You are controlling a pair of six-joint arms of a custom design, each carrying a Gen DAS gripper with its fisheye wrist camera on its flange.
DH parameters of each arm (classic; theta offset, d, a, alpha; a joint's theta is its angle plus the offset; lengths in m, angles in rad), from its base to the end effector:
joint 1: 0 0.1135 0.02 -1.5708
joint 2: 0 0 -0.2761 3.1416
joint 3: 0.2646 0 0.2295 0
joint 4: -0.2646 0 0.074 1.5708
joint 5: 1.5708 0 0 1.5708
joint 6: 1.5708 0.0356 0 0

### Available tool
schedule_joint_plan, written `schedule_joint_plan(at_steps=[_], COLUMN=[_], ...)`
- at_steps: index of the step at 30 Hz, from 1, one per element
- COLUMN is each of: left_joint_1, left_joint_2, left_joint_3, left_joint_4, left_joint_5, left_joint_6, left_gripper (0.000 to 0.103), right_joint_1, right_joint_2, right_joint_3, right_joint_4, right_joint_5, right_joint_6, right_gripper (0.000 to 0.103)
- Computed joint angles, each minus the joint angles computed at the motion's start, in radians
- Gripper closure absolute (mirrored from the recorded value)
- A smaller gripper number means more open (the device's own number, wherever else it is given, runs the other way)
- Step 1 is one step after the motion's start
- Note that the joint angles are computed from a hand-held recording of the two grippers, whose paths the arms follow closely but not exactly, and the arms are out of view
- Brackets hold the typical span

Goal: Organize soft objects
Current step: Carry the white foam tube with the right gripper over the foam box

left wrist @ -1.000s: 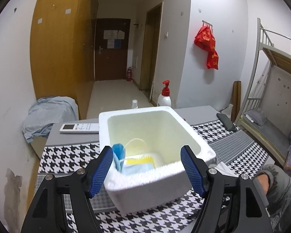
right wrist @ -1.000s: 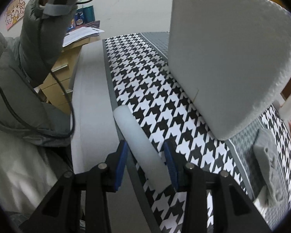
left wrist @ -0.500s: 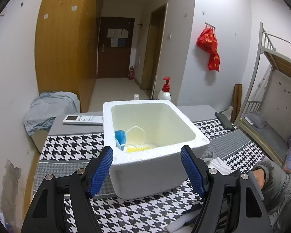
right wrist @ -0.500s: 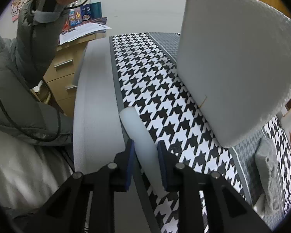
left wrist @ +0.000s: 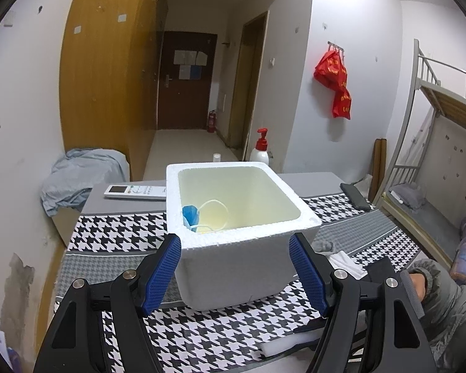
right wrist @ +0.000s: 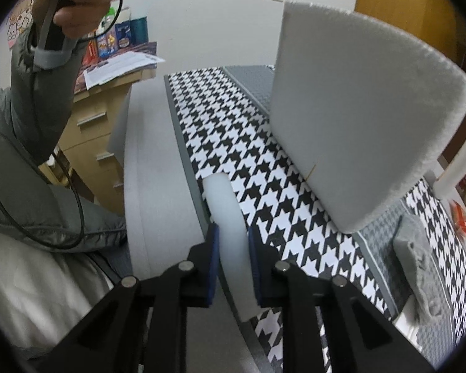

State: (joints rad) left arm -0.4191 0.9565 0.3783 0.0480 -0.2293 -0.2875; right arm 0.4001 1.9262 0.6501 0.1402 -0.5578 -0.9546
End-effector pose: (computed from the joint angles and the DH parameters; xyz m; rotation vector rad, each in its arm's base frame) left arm 0.1612 -0.0630 0.2134 -0.0002 2.0912 -0.1882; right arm 0.2522 0.1271 0.0833 -1.7075 1.8681 0.5429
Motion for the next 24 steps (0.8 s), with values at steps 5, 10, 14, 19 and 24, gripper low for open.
schedule_joint_plan(at_steps=[5, 10, 14, 19, 24], left_joint_1=[-0.046, -0.093, -0.140, -0.236, -0.389], left_joint_2=[-0.037, -0.079, -0.106, -0.109, -0.030], left_joint_3=[-0.019, -0.042, -0.080, -0.129, -0.179], left_joint_4=[0.003, 0.006, 0.034, 0.080, 0.164], left_joint_5=[-0.069, -0.143, -0.241, -0.408, -0.652], left_joint_6=[-0.018, -0.035, -0.065, -0.112, -0.189], left_gripper=[0.016, 0.009, 0.002, 0.001, 0.001], right_joint_1=[-0.014, -0.051, -0.081, -0.116, -0.119], right_joint_2=[-0.052, -0.117, -0.178, -0.253, -0.307], right_joint_3=[-0.042, -0.079, -0.102, -0.107, -0.111], right_joint_4=[0.035, 0.060, 0.082, 0.068, 0.073], right_joint_5=[-0.014, -0.041, -0.067, -0.105, -0.111], right_joint_6=[0.038, 0.091, 0.164, 0.244, 0.316], right_gripper=[0.082, 0.081, 0.081, 0.081, 0.081])
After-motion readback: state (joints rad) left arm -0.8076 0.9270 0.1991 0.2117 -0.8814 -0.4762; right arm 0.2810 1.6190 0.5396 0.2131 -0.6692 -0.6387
